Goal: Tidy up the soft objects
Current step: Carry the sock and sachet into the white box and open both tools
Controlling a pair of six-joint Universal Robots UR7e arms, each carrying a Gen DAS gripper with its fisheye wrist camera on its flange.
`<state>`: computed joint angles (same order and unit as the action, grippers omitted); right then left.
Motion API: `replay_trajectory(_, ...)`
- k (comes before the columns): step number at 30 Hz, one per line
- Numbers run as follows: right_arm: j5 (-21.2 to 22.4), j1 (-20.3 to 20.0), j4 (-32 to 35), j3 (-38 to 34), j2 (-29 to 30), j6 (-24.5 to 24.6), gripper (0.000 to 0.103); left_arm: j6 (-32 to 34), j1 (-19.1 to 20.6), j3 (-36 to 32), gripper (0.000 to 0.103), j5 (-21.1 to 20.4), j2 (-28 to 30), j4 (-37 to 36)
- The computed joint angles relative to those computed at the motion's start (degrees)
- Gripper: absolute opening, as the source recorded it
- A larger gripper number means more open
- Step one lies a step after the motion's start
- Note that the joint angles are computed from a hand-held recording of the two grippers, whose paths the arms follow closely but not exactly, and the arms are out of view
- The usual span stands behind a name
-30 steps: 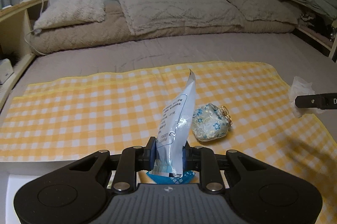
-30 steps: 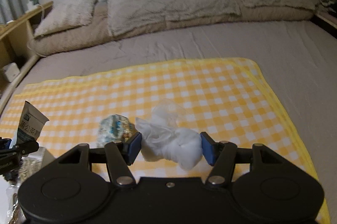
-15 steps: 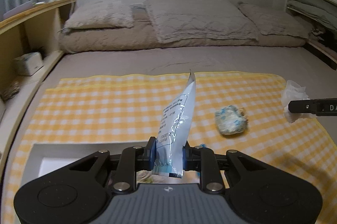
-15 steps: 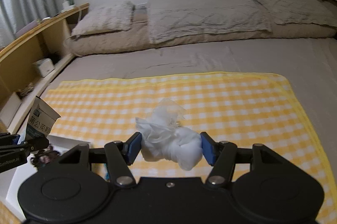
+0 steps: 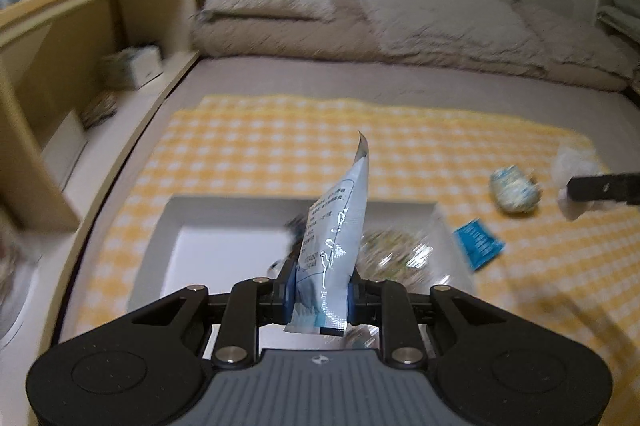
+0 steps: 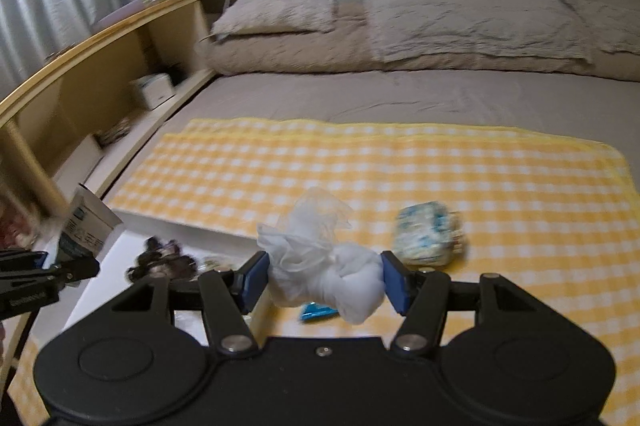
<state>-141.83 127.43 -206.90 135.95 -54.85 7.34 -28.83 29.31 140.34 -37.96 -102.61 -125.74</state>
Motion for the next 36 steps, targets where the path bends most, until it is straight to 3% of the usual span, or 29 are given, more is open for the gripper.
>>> replay_trajectory(9, 7.26, 2.05, 6.26, -5.12, 5.46, 2.11, 0.061, -7.27, 2.31, -0.57, 0.025, 1.23, -8.56, 19.38)
replay_trajectory(18, 14.84, 3.81, 11.8, -10.35, 11.88, 2.98, 0.061, -15.37, 5.84, -3.05, 0.025, 6.35, -8.93, 39.89)
replay_trajectory(22, 17.28, 4.22, 13.78, -12.42, 14.16, 3.14, 0.061, -13.58, 7.64, -3.06, 0.031, 4.79, -9.51, 39.16)
replay_trajectory(24, 18.13, 4.22, 14.34, -13.08, 14.87, 3.23, 0.061, -11.4, 8.3, -2.79, 0.041, 2.46, -10.69, 36.13)
replay_trajectory(26, 18.72, 3.95, 14.71, -13.72, 15.46, 3.25, 0.061, -9.54, 8.44, -2.36, 0.058, 0.65, -12.21, 33.22)
replay_trajectory(27, 19.1, 3.73, 14.86, -14.03, 15.78, 3.39, 0.061, -8.85, 8.16, -2.11, 0.06, 0.12, -12.85, 32.31)
replay_trajectory(32, 20.02, 2.69, 15.73, -15.54, 17.36, 3.81, 0.061, -6.16, 6.56, -1.44, 0.061, -2.5, -15.97, 28.44)
replay_trajectory(36, 20.7, 2.0, 16.46, -16.43, 18.31, 4.02, 0.061, -6.17, 5.99, -1.52, 0.061, -2.15, -16.76, 28.39)
